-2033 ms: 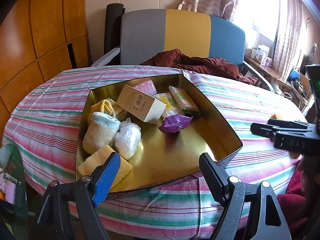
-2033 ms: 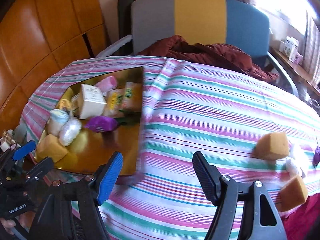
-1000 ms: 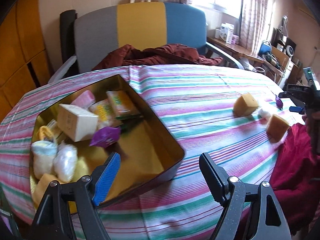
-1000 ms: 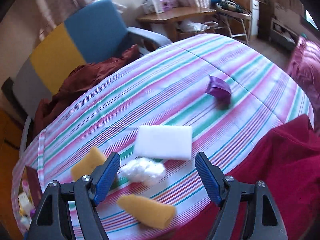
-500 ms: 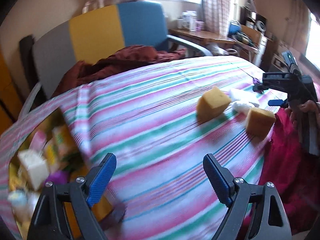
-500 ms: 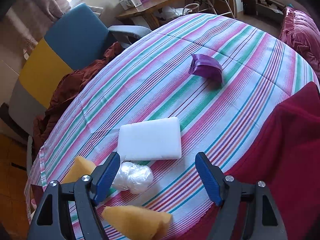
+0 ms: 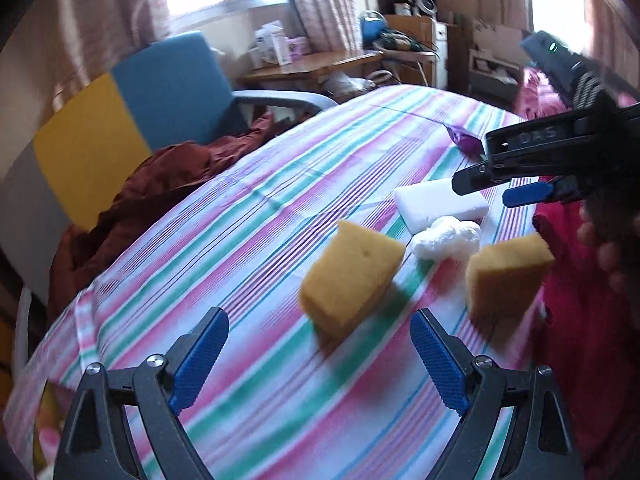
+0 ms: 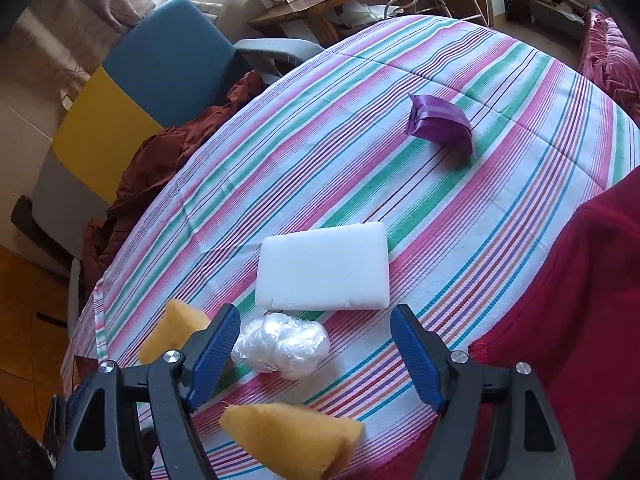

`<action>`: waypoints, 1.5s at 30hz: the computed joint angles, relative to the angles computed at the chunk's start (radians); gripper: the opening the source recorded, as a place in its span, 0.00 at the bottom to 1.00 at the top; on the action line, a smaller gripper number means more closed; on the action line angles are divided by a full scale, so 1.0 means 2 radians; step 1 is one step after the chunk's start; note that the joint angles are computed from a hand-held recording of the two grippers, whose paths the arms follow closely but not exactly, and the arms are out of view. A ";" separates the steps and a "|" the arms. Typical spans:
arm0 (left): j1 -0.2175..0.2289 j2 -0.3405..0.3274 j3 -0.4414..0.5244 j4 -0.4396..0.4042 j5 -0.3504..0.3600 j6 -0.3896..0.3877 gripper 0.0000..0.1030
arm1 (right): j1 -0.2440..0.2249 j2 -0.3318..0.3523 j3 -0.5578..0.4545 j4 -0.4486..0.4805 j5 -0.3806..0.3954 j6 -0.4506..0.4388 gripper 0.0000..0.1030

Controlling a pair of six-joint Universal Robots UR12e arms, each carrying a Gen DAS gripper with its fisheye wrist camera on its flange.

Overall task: Organize objects
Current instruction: 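Grasp the yellow sponge with the left tool while the right tool grasps the white foam block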

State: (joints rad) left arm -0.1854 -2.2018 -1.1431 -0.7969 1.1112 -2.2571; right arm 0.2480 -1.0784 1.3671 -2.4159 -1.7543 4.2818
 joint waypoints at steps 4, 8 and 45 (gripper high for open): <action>-0.011 -0.018 0.024 -0.016 0.004 0.021 0.90 | -0.002 0.000 0.002 -0.005 0.007 0.001 0.77; -0.019 -0.030 0.035 -0.021 0.010 0.034 0.84 | -0.004 0.001 0.002 -0.007 0.017 -0.002 0.77; 0.011 -0.035 0.059 -0.156 -0.007 -0.083 0.40 | -0.012 0.073 -0.146 0.239 0.002 -0.456 0.57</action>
